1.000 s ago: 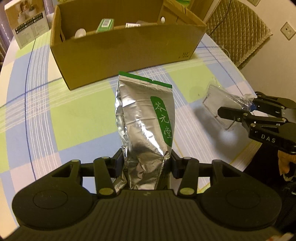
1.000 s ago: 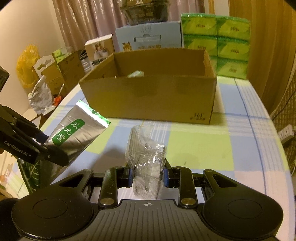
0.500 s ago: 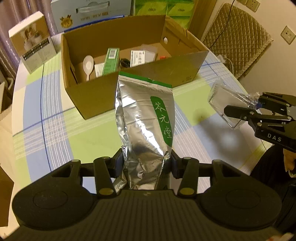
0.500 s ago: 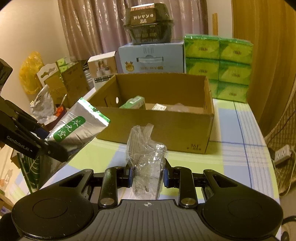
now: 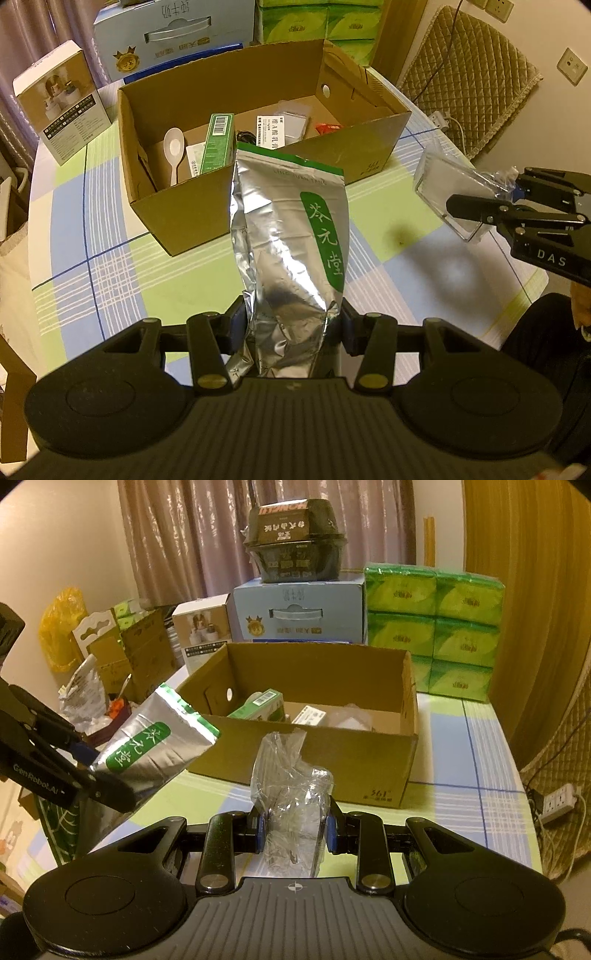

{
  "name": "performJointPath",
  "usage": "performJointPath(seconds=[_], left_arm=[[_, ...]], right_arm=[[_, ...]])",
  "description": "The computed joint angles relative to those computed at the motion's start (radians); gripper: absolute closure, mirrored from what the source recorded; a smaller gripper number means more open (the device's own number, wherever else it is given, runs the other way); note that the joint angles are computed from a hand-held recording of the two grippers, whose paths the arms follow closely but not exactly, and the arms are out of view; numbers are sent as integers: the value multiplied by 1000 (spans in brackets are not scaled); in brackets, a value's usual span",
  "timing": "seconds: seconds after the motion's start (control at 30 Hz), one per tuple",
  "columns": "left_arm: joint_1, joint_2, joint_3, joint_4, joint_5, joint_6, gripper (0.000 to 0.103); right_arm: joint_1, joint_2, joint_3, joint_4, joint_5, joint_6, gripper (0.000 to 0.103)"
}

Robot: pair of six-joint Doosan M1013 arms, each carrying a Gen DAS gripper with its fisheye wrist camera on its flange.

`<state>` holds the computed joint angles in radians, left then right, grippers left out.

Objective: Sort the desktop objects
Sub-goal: 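Lift the tea bag and clear packet and carry both over the cardboard box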

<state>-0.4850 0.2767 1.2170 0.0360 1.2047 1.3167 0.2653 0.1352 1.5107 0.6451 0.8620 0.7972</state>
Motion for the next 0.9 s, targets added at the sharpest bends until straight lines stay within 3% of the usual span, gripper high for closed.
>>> performJointPath(seconds=[0.9], left_arm=[[70, 95, -224, 45, 69, -16, 59]], right_arm=[[35, 113, -202, -39, 18, -3, 76]])
